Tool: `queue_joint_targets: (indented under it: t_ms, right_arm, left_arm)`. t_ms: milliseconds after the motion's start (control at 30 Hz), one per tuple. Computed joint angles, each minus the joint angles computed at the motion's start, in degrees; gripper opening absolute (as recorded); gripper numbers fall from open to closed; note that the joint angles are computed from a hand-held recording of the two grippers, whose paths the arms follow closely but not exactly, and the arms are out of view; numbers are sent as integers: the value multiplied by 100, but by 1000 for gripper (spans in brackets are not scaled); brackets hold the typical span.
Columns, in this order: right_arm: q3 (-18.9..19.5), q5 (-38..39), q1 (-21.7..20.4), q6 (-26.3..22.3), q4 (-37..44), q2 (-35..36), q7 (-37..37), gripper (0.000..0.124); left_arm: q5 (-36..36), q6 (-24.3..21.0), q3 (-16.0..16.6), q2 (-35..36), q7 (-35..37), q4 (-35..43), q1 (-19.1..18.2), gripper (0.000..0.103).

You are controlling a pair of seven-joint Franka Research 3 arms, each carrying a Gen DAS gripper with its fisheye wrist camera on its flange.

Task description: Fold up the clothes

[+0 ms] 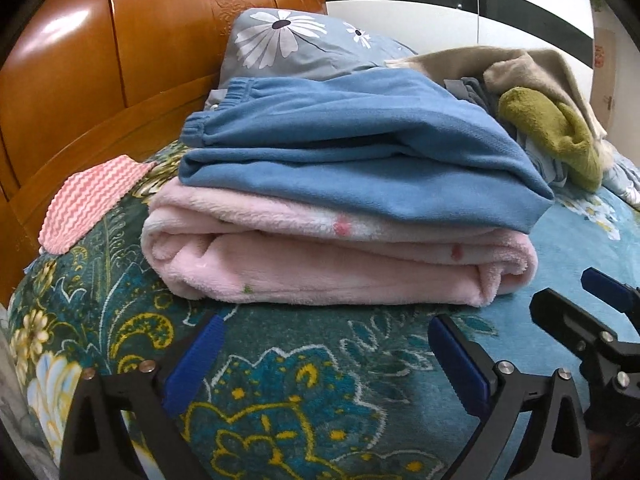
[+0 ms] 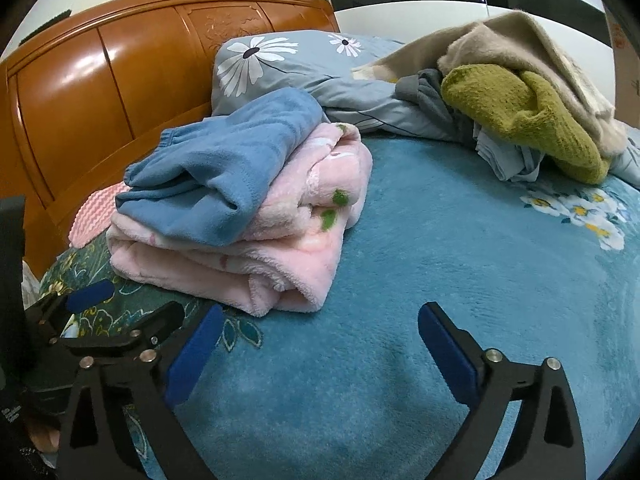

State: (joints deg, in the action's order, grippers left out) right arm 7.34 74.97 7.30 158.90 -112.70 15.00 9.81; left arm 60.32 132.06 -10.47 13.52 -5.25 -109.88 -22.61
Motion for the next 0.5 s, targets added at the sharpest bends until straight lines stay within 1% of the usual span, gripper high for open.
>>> queue_joint_targets:
  t_ms: [100,200,267,500]
  right_arm:
    - [16,85,-4,31,-13,-11,-96,103]
    - [21,208,-2,60,-23,-24,-203,103]
    - [12,232,10,78,-26,-27,-230,103]
    - [22,488,54,222,-94,-94,-559,103]
  left_arm:
    - [4,60,3,-4,13,-10,9,103]
    - [34,411,26,-89,-93,-159,92,103]
    - [51,523,33,-119,-169,-212,121,103]
    - [81,425,12,-141,-224,-201,124,103]
